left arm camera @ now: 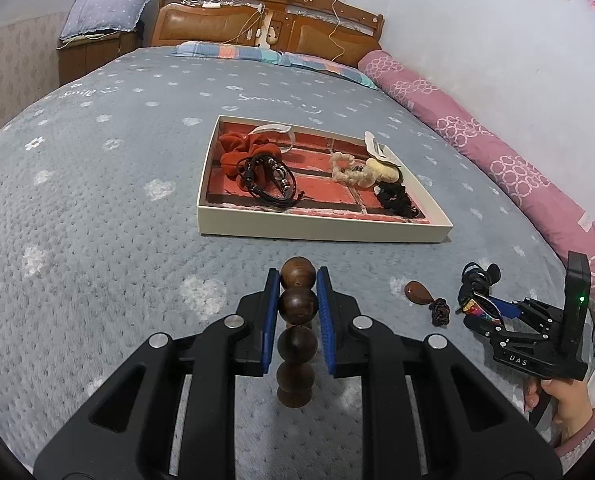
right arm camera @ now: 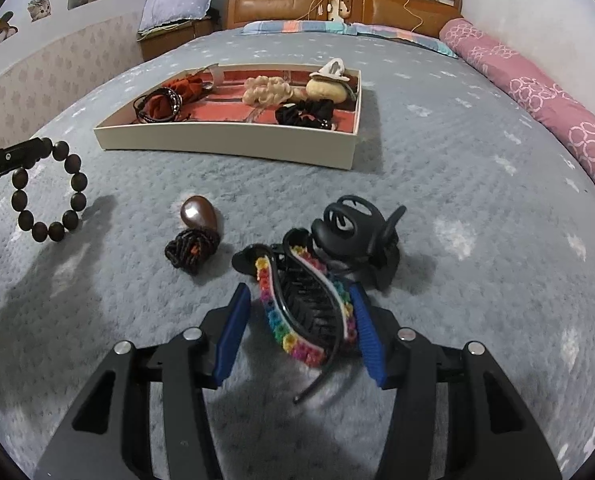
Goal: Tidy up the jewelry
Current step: 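Carry the bead bracelet in the left tool while the right tool carries the claw clip to the tray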
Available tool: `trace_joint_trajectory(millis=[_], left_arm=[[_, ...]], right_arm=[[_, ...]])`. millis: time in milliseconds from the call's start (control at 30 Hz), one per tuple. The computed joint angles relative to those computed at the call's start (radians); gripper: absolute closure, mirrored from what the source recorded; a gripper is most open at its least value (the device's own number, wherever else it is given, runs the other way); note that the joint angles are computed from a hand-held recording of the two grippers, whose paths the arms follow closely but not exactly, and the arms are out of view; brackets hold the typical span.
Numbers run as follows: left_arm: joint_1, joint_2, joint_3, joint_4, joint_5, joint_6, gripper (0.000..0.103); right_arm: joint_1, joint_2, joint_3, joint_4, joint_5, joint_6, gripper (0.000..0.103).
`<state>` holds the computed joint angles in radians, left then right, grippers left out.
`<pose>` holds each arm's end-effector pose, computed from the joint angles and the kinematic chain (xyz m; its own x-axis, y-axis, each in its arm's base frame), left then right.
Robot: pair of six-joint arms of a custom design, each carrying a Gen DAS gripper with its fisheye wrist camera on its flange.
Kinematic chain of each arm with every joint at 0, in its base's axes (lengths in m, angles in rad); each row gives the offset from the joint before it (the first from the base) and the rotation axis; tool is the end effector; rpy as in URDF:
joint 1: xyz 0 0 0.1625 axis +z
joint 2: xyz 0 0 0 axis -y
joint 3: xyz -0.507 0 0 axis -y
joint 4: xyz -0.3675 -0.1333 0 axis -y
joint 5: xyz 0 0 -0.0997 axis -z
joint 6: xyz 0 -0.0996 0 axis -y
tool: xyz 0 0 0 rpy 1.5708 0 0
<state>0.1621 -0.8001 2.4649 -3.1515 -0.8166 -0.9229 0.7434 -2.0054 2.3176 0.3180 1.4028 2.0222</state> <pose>-0.3740 -0.2653 0.0796 -0.8209 0.3115 -0.4787 0.5450 0.6780 -0.4933 -0.0140 -0.2165 0.3711 -0.7248 -0.0822 0.6840 -0.5007 0.7448 -0.4411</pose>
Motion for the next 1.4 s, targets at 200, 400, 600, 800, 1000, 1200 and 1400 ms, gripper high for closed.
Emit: trace_joint_trajectory(millis=[200, 400, 600, 800, 1000, 1200, 1400], left_arm=[[0.007, 0.005, -0.007, -0.013, -0.006, 0.021, 0.086], [0.001, 0.003, -0.029, -0.017, -0.016, 0.055, 0.086], [0.014, -0.008, -0.093, 0.006, -0.001, 0.131, 0.086], [0.057, -0.008, -0.197, 0.046, 0.029, 0.253, 0.086], [0.130, 0.045, -0.298, 0.055, 0.059, 0.372, 0.085], [0.224, 0.108, -0.384, 0.079, 0.105, 0.456, 0.086], [0.285, 0.135, -0.412, 0.095, 0.146, 0.482, 0.085]], right_arm=[[-0.018, -0.027, 0.001, 0.010, -0.034, -0.003, 0.060], [0.032, -0.061, -0.019, 0.058, -0.028, 0.035, 0.061], [0.368, 0.026, -0.095, 0.010, 0.200, 0.254, 0.061], [0.653, 0.211, -0.199, -0.093, 0.478, 0.401, 0.061], [0.733, 0.361, -0.277, -0.172, 0.608, 0.429, 0.062], [0.729, 0.454, -0.343, -0.222, 0.656, 0.437, 0.062], [0.689, 0.520, -0.384, -0.229, 0.652, 0.467, 0.062]])
